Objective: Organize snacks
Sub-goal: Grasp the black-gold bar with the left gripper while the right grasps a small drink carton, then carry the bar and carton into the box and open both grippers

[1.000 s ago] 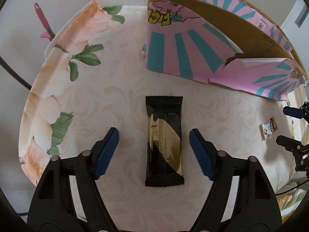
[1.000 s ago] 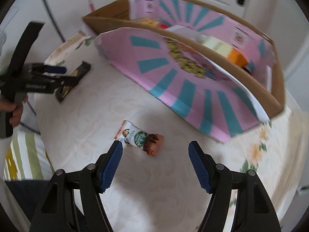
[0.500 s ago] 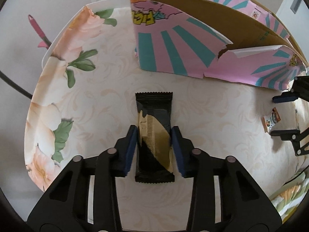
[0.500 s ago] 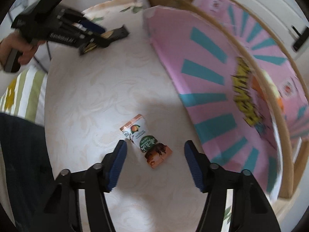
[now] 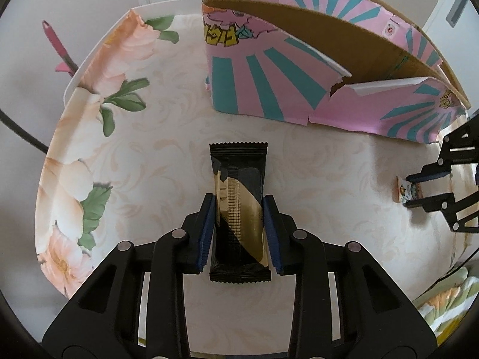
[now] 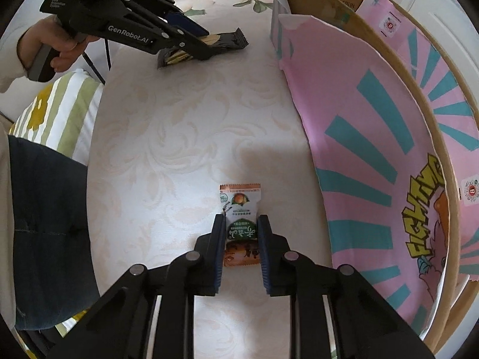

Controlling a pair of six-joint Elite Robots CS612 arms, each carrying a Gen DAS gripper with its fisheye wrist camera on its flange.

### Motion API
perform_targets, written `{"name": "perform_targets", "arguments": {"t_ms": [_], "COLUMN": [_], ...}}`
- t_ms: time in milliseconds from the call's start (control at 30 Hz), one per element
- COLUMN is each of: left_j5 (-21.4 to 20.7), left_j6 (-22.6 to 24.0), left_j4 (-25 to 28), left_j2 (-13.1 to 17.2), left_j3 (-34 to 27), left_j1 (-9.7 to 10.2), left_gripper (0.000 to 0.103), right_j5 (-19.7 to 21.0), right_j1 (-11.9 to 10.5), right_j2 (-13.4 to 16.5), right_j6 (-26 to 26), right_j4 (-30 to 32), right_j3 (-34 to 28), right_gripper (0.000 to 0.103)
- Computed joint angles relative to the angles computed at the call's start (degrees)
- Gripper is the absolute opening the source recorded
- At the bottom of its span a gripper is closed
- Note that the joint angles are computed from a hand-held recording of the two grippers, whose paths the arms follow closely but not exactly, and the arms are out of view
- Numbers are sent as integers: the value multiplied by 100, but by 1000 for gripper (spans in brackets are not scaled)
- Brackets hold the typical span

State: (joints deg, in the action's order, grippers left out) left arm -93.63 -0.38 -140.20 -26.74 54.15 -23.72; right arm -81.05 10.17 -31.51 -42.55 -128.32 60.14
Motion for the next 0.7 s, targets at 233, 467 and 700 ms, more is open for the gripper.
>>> {"name": "perform_targets", "arguments": {"t_ms": [233,467,700], "left_j5": [-100,-201,-247], "left_j6": [-108,-152,-199], "left_j4": [-202,-558,-1070], "left_j2": [-140,-374,-748], "left_j3": [216,495,893], "left_j1": [25,26,6], "left_gripper": [28,28,28], "right_j5": [198,342,420], "right_j1": [41,62,60], "right_j2": [-130,-320,-596], "right_j6": [738,1598,2508], "right_j4": [-602,-1164,-1950], "right_j3": [336,625,1018], "right_gripper": [19,19,19]}}
